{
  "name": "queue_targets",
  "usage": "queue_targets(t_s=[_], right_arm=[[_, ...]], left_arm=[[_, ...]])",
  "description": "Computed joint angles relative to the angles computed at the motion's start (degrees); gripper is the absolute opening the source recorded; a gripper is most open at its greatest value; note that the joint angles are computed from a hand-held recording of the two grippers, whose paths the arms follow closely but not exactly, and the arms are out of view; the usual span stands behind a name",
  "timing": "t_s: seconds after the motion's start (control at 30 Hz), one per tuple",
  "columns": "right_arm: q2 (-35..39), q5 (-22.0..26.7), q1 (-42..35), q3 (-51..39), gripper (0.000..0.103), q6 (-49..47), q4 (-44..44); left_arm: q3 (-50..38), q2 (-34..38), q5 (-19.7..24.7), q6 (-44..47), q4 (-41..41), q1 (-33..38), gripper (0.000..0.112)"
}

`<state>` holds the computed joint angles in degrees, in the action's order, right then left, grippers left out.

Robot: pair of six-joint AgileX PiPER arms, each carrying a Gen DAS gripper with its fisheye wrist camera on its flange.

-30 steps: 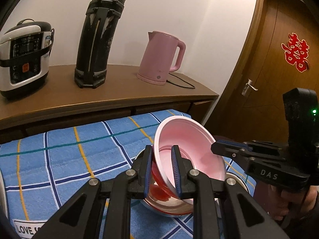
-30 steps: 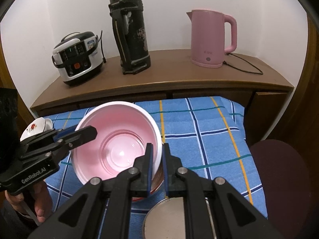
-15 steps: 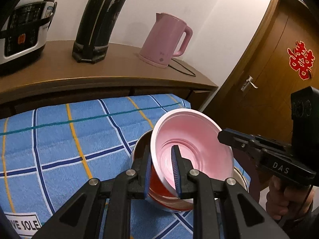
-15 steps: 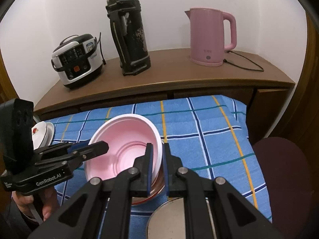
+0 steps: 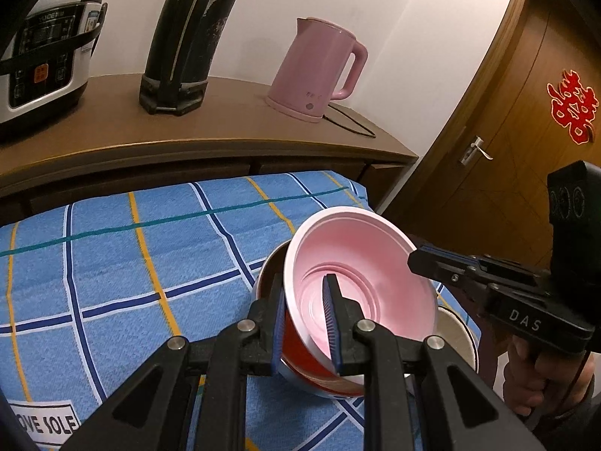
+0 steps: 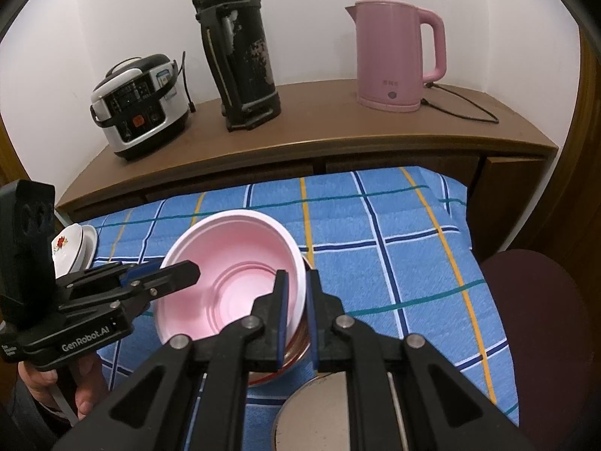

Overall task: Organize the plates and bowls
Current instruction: 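Lower the pink bowl into the stainless steel bowl with both grippers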

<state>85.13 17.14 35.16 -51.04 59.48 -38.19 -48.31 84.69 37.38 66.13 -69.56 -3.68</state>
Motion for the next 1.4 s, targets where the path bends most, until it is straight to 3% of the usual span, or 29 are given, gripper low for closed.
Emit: queue_targets(t_s=[0.5, 1.4], right_arm=[[1.9, -0.2, -0.8, -0.4, 0.010, -3.5, 3.9], [4.2, 0.9, -2.1, -2.0, 0.011, -11.5, 11.4]], left_arm=[[-0.1, 0.6, -1.7, -1.2, 2.4, -1.2, 0.021], [-1.0, 1.6, -0.6, -1.7, 3.8, -1.2, 0.021]])
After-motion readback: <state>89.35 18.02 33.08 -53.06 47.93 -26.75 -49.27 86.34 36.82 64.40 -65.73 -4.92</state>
